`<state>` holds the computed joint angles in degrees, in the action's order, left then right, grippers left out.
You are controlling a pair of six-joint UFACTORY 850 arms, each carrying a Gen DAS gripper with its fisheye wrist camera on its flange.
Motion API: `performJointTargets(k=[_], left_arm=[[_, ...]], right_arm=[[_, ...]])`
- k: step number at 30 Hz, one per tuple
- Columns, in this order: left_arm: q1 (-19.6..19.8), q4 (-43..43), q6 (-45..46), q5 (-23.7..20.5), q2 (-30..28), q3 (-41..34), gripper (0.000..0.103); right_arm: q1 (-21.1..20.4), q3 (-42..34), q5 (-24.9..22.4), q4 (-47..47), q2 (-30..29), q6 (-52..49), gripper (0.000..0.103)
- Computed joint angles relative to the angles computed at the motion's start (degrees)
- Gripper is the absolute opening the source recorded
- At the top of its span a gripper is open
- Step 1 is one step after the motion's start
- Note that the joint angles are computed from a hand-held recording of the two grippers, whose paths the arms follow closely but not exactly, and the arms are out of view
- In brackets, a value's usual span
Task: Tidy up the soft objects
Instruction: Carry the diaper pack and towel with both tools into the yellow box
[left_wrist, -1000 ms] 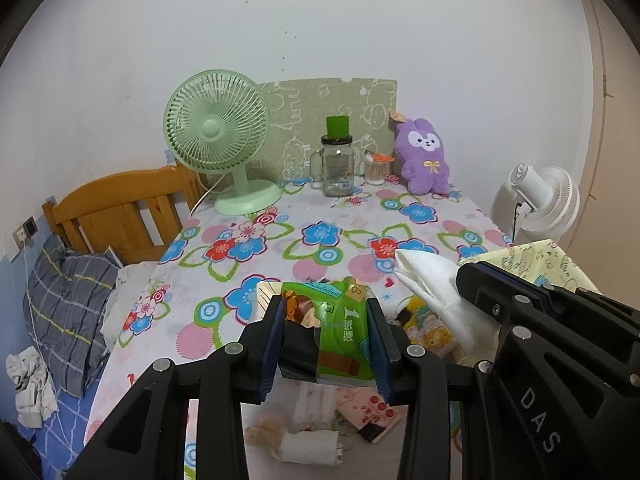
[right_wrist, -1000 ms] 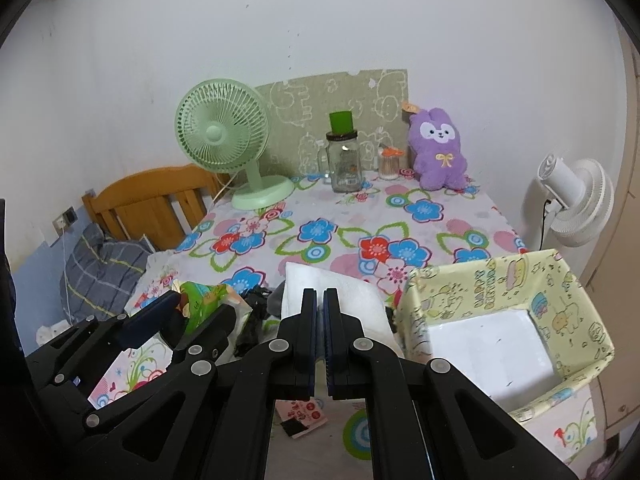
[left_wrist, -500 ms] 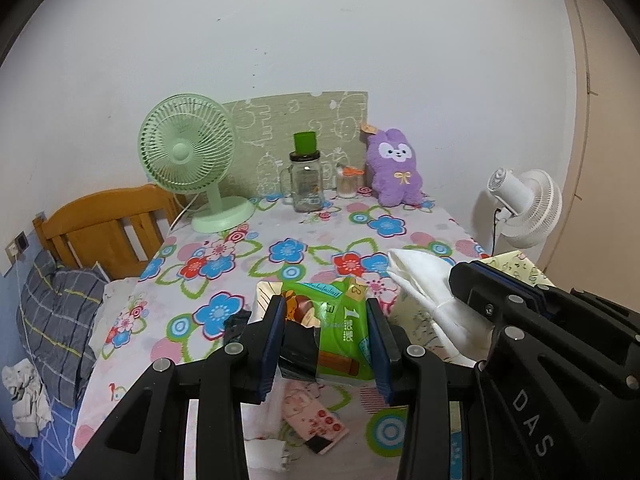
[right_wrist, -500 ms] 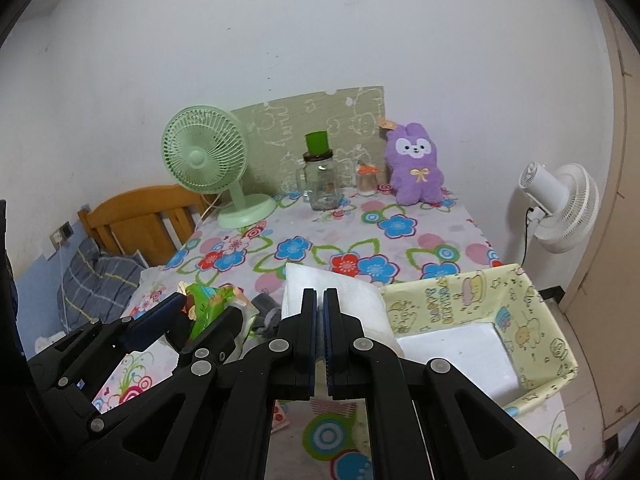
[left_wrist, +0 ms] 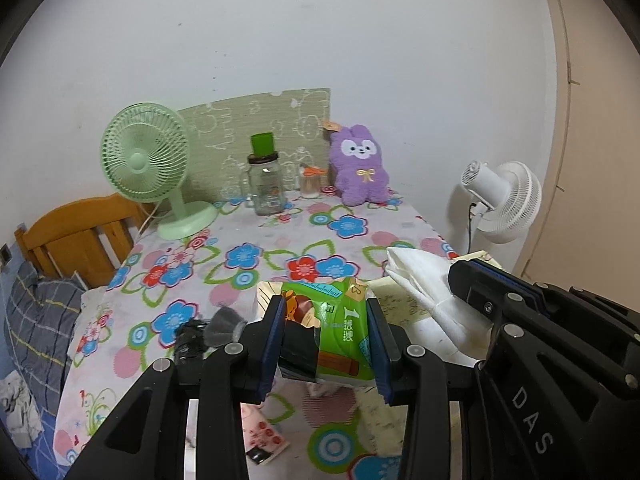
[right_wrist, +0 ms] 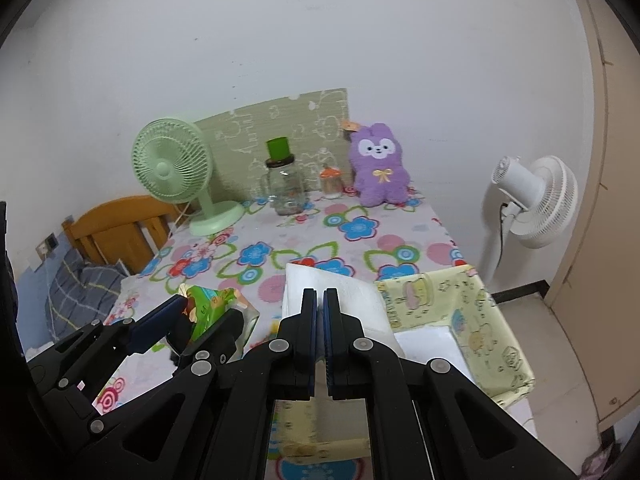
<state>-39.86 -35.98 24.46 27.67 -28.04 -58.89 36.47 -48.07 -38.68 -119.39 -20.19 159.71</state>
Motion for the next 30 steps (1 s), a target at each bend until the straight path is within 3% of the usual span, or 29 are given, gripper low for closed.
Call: performJointTargets(k=[19,30], left_arm=[[-1.90,4.41,-1.17,-6.89,-8.33,-10.20,0.040],[-1.79,7.97,-2.43,-12.69,-13.87,-16.38,0.052]], right_arm=[[-6.40,2.60,1.41,-0.41,-0.34,2.27,0.006],[-9.63,1.43,3.61,-1.23,-3.81,3.88,0.006]])
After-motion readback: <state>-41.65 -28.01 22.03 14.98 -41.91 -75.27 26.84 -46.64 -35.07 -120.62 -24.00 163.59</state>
